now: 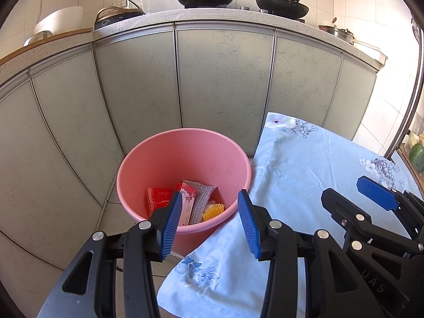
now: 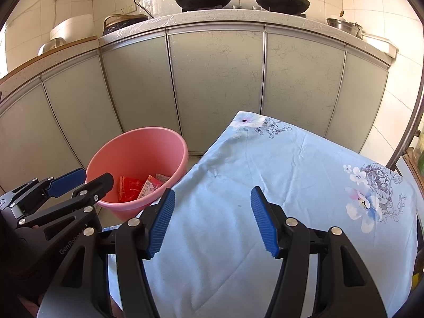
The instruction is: Collect trash
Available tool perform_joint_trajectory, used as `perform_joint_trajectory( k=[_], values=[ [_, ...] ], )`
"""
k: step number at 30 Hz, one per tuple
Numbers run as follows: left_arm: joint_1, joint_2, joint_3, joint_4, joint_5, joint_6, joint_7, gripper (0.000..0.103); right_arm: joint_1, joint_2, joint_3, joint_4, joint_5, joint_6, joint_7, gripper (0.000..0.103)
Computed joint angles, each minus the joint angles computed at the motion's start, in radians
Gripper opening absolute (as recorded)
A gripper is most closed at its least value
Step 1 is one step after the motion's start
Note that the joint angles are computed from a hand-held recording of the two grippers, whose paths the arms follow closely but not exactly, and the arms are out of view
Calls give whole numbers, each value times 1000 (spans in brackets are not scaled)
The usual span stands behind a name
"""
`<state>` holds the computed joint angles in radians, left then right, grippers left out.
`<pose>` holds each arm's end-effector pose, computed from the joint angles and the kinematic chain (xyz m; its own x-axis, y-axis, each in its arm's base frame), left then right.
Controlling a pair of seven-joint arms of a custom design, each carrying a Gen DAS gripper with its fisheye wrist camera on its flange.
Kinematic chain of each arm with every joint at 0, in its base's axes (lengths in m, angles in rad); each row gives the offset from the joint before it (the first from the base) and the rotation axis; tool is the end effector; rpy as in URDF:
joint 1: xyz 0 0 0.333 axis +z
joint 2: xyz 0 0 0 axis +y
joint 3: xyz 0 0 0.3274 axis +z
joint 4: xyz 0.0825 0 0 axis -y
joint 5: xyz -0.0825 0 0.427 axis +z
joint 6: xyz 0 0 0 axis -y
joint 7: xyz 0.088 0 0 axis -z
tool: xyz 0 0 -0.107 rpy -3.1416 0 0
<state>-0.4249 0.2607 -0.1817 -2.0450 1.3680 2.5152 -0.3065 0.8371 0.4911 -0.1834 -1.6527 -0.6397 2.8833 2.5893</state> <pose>0.5228 -0.3693 0.3146 0.1980 -0.9802 -0.0047 -0.6425 -0.1262 -0.7558 0.5694 0.5067 0.3934 0.2888 -0.9524 -0.0973 -0.6705 -0.1287 -0.7307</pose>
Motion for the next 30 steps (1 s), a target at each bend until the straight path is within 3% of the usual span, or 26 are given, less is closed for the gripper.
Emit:
perform_joint_trajectory(
  k=[30],
  values=[
    [-6,24,8,17,-23,5,29,44,0,-14,-11,-33,-3,21,-1,60]
  ],
)
